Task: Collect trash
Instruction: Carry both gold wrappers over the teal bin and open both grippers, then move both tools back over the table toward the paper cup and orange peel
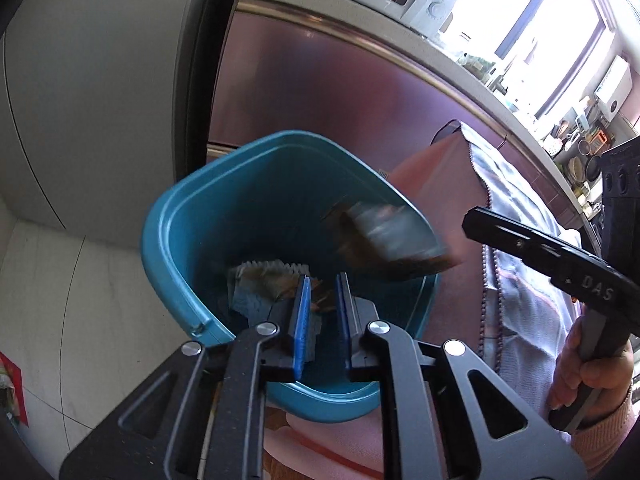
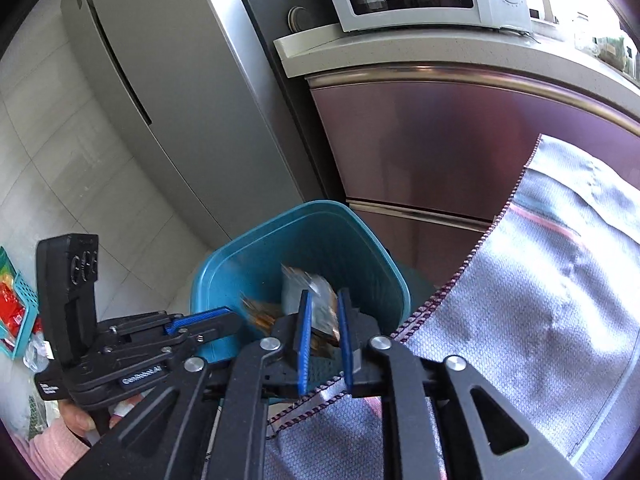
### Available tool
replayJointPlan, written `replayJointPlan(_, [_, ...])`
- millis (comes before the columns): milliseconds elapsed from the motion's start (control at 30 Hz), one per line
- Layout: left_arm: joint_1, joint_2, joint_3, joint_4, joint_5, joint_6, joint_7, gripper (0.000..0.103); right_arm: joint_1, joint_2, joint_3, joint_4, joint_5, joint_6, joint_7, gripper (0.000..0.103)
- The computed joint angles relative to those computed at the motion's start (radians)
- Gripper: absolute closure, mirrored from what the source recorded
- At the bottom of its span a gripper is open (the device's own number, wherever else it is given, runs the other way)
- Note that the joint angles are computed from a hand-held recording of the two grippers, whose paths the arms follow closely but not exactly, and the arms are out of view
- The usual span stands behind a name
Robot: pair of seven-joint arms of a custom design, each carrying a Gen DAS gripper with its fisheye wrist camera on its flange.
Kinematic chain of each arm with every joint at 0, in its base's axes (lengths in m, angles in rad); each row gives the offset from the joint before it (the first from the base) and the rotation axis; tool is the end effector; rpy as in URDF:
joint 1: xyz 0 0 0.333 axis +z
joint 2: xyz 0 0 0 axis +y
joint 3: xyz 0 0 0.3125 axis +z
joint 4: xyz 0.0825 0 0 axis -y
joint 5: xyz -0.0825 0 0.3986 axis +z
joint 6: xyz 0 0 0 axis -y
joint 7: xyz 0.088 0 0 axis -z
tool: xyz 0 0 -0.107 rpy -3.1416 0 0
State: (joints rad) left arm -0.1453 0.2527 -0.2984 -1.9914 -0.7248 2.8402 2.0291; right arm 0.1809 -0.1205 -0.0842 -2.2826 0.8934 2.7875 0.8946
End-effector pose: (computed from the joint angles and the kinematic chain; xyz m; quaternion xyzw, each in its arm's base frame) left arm 0.6015 -0.2367 0.3857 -0.5785 0.7337 -0.3552 0.0284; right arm 0.5468 0.0166 0.4495 -0.6573 0.6468 -0.1132 0.3699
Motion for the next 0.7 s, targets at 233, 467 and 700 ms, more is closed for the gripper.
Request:
replayJointPlan(233, [-0.013,0.019,-0.015,0.005,0.009,0.030,-0.017,0.084,0.012,-0.043,-0.022,-0.045,0.091,0.010,-0.083,0.084])
replayJointPlan(467, [0.000,-0.034,-0.090,-0.029,-0.128,0.111,0.153,0.068,0.051,-0.209,-0.067,-0.181,0.180,0.047,-0.210,0.063])
replayJointPlan(700, [-0.054,-0.073,-0.133,-0.006,-0.343,0.081,0.423,0.063,0.063,-0.458,-0.120,-0.385,0.119,0.155,-0.176,0.054])
